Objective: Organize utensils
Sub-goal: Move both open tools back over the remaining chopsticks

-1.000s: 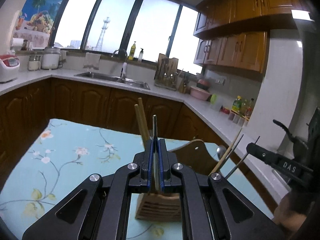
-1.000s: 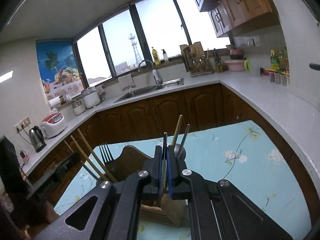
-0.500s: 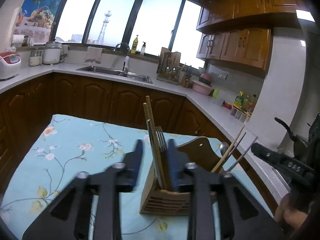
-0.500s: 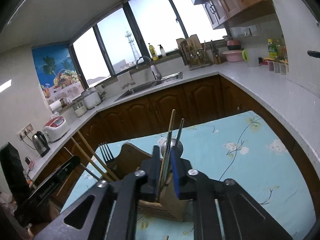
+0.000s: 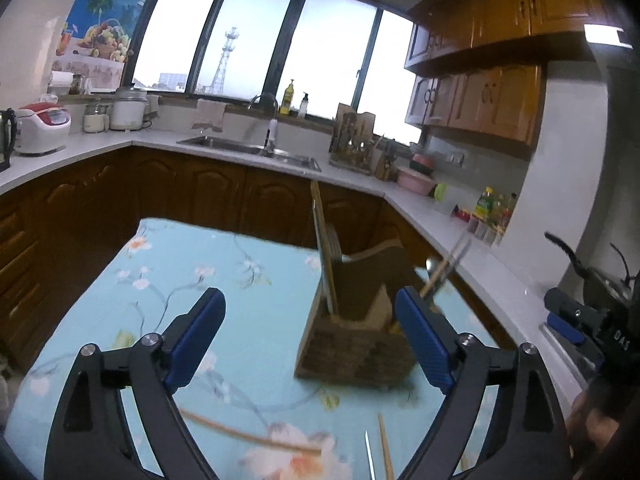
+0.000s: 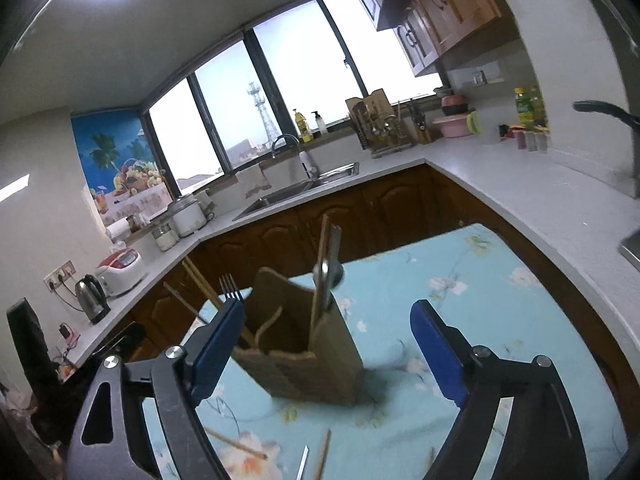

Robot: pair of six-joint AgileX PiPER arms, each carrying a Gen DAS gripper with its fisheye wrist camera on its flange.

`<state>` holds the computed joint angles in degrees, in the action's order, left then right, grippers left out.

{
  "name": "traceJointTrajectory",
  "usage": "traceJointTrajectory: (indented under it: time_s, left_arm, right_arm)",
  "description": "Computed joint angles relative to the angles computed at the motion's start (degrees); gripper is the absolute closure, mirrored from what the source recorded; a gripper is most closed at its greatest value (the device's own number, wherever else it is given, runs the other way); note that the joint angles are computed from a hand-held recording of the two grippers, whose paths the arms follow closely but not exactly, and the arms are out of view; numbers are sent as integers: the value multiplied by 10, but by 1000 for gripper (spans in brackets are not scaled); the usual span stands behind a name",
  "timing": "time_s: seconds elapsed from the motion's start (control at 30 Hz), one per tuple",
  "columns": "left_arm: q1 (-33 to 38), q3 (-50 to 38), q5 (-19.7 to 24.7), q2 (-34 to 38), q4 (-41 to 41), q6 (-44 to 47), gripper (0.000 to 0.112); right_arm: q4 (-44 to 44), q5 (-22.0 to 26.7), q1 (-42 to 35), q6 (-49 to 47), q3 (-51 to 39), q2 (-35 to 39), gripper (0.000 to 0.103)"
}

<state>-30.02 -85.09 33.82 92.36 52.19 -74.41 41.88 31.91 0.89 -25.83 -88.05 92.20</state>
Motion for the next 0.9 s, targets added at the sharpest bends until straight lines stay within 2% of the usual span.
traceJointTrajectory:
  time_s: [0.17, 0.37, 0.63, 0.9]
  left_arm:
    - [-38, 73, 13, -38, -5, -35, 23]
    - [-79, 137, 35, -67, -1, -69, 23]
    - [-108, 192, 38, -79, -25, -77, 23]
    - [-103, 182, 28, -56, -93, -13, 23]
  right_arm:
    - [16, -21, -19, -29, 111, -68, 16]
    - [13, -19, -41, -48, 216, -122, 16]
    - [4, -15, -62, -71, 291, -155, 16]
    - [-18, -17, -59, -70, 316, -152, 17]
